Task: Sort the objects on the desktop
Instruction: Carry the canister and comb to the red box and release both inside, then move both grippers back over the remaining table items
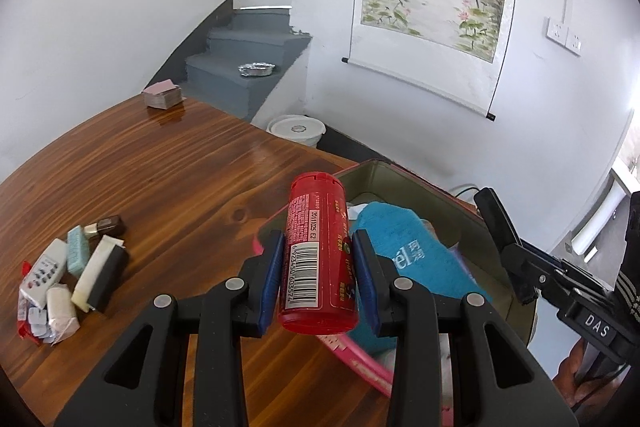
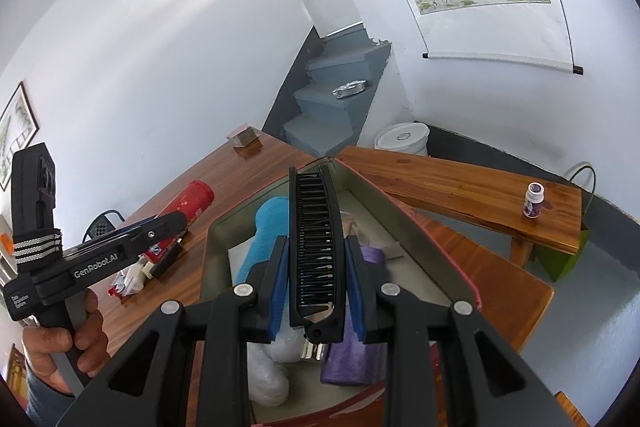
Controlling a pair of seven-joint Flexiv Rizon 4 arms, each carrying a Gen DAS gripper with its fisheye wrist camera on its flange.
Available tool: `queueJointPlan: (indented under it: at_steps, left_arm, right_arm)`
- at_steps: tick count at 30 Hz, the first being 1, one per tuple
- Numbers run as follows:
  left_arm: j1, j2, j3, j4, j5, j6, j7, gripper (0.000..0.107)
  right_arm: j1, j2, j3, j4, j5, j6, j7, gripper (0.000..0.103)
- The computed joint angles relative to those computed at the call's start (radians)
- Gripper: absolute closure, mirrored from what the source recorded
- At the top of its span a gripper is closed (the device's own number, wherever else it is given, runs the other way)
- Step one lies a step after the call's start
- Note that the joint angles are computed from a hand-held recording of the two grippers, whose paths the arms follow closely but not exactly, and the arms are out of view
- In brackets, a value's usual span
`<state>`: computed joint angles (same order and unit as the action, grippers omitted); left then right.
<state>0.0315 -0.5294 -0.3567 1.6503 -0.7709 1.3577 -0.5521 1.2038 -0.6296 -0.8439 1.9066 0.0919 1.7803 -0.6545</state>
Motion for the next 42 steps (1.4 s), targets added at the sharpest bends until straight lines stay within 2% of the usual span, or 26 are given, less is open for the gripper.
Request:
queueJointPlan:
  at_steps: [6,9,10,12,15,26,31,36,42]
  left_arm:
    - [-0.028,-0.031,0.020,-0.046,0.041,-0.014,-0.043,0.069]
    - [-0.052,-0.047,0.057,-0.081,0.091,-0.048,-0.099,0.067]
    - [-0.059,-0.053,0.070,-0.095,0.110,-0.073,-0.119,0.055]
    - [-0.059,-0.059,0.069,-0.099,0.121,-0.071,-0.135,0.040]
    - [-0.031,-0.055,0.032,-0.082,0.103,-0.047,-0.115,0.039]
    - [0.009,-0.033,0.013,-0.048,0.061,-0.018,-0.110,0.039]
    - [0.027,-0.022,0.011,-0.030,0.041,-0.004,-0.104,0.039]
    - [0.046,-0.015,0.024,-0.018,0.031,0.022,-0.110,0.039]
    - [0.084,-0.008,0.038,-0.001,0.034,0.058,-0.136,0.039]
  right_arm:
    - [-0.025,-0.016,0.010,-0.024,-0.016,-0.014,0.006,0.074]
    - [-0.039,-0.017,0.022,-0.031,-0.022,-0.016,0.012,0.073]
    - [-0.043,-0.018,0.025,-0.033,-0.023,-0.018,0.016,0.073]
    - [-0.052,-0.015,0.033,-0.034,-0.027,-0.026,0.027,0.072]
    - [-0.065,-0.011,0.047,-0.029,-0.033,-0.018,0.034,0.072]
    - [-0.060,-0.012,0.055,-0.042,-0.044,-0.016,0.040,0.071]
    - [-0.054,-0.015,0.059,-0.060,-0.065,-0.029,0.040,0.056]
    - [-0.049,-0.019,0.071,-0.086,-0.092,-0.032,0.026,0.049]
    - [-0.075,-0.031,0.125,-0.140,-0.131,-0.040,0.014,0.039]
